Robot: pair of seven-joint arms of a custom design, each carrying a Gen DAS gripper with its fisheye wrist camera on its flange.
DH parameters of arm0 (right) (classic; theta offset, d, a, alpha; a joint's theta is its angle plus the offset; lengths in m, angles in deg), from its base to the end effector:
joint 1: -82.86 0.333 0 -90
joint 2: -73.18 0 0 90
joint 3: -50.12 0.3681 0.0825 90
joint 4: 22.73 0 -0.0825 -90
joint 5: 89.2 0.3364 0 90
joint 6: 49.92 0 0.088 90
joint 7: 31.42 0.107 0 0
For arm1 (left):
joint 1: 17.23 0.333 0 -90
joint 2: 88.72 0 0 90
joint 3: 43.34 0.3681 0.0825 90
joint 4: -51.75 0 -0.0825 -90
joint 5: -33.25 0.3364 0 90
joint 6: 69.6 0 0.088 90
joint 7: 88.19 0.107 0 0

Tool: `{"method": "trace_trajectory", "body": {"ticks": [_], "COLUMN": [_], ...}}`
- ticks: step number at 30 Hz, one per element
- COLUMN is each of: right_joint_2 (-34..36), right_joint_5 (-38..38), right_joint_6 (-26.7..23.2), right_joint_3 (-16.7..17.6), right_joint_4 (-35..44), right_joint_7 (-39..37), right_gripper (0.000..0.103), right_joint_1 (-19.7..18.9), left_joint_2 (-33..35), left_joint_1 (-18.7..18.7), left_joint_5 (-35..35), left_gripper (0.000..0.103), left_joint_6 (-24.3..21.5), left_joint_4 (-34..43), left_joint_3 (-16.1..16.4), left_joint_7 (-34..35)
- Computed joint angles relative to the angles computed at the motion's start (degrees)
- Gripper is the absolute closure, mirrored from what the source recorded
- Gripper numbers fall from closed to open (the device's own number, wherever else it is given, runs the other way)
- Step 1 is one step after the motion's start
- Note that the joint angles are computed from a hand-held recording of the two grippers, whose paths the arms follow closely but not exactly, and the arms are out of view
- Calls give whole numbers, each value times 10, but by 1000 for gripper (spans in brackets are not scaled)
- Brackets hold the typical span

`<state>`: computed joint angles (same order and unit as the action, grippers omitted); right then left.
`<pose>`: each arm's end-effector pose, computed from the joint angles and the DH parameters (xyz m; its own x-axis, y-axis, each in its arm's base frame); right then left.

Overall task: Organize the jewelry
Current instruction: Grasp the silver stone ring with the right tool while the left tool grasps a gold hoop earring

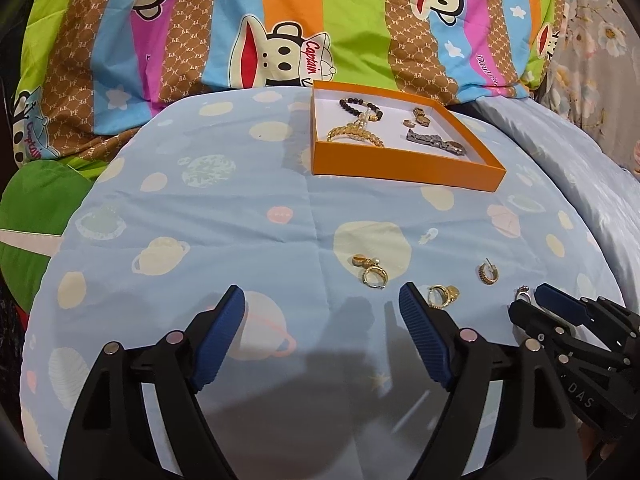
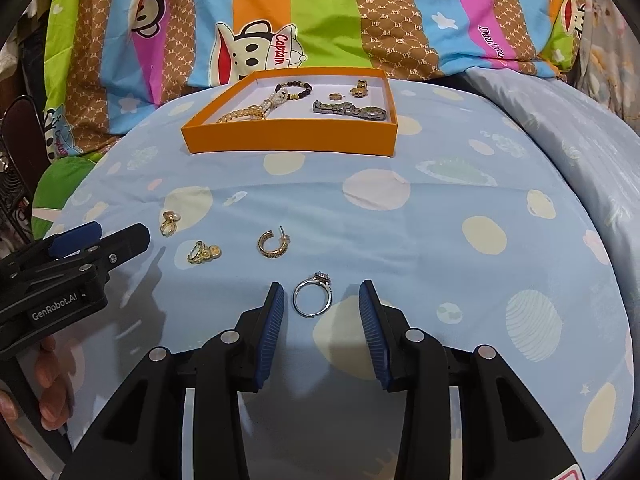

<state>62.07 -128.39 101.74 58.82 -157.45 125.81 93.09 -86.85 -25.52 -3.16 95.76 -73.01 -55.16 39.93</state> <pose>0.4291 0.1698 0.5330 -0.2847 -0.9572 -0.0529 -0.7448 0.2556 -0.6164 0.5216 -0.1528 0.5263 -0.4646 -0.8811 0.0886 -0.6840 0.2935 -0.6678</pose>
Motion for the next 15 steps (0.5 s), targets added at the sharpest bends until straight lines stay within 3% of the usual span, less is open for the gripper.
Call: {"method": "trace_trajectory", "body": {"ticks": [8, 15], "right_joint_2": [-5, -15], "right_joint_5": [-1, 1], "right_joint_6": [3, 8], "right_joint_3": [0, 1], "right_joint_4": [-5, -14], "right_joint_7": [11, 18], "right_gripper": [84, 85], "right_joint_1": [-4, -9], "left_joint_2": [-7, -23], "left_joint_1": [-4, -28], "left_joint_5": [-17, -38], "left_gripper": [26, 26], "left_joint_6": [3, 13], "left_joint_4": [-6, -22], "left_joint_3": [-3, -7], "left_joint_7": [30, 68]}}
